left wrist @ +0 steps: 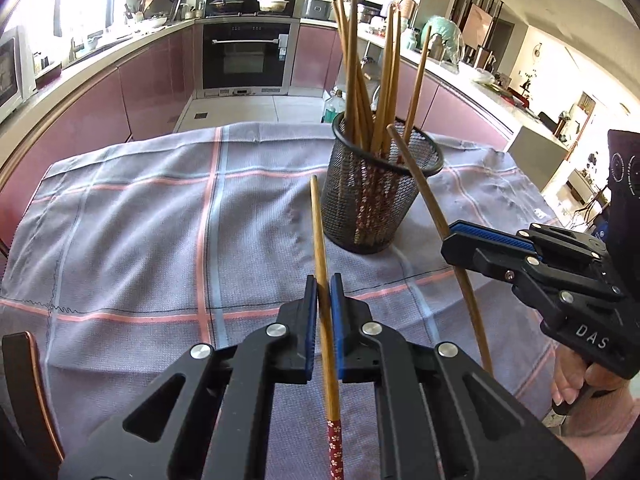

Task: Organize utensils
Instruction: 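Close the right gripper on one chopstick and lift it upright, then carry the upright chopstick over the mesh cup with the right gripper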

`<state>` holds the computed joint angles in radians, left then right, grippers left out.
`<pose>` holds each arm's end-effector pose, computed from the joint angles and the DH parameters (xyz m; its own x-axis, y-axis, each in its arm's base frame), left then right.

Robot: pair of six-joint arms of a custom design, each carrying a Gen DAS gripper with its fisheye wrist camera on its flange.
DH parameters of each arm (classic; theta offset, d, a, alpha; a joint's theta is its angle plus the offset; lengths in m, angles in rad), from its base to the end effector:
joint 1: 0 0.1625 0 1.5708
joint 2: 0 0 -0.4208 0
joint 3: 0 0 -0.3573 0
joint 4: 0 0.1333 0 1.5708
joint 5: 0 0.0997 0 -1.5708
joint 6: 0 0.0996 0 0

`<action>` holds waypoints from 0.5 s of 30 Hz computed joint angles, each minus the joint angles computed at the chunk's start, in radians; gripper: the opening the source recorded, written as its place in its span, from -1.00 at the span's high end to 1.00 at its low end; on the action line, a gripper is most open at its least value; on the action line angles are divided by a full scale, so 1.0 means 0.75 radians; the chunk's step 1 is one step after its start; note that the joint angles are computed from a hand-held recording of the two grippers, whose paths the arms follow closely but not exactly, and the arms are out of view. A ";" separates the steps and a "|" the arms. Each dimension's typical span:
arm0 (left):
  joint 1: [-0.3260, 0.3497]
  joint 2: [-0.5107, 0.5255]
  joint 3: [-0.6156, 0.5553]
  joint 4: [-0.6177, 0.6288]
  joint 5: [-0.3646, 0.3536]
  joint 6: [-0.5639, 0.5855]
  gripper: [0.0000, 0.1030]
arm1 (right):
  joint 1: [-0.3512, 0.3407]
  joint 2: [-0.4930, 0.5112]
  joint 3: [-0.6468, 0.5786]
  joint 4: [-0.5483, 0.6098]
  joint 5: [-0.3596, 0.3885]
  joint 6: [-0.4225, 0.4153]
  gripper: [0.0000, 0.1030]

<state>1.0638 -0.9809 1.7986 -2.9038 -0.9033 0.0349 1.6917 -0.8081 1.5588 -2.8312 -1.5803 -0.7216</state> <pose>-0.1227 -0.6225 0.2326 -0.8194 0.1411 -0.5555 0.4514 0.7562 -0.4737 0.2143 -0.6666 0.1847 -0.6761 -0.6595 0.3285 -0.7351 0.5739 -0.3608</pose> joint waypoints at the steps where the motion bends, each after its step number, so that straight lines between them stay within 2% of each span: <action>1: -0.006 -0.005 0.004 -0.007 0.001 0.003 0.89 | -0.001 -0.006 0.006 -0.008 0.009 -0.001 0.90; 11: -0.044 -0.033 0.036 -0.050 0.014 0.037 0.88 | -0.012 -0.053 0.033 -0.059 0.076 0.009 0.90; 13: -0.039 -0.020 0.029 -0.027 0.019 0.032 0.74 | -0.015 -0.059 0.033 -0.052 0.085 0.013 0.90; 15: -0.026 0.007 0.008 0.013 0.023 0.034 0.67 | -0.014 -0.062 0.040 -0.059 0.083 0.008 0.90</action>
<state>1.0443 -0.9754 1.8045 -2.8938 -0.8863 0.0606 1.6814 -0.8549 1.5887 -2.8758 -1.5181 -0.7155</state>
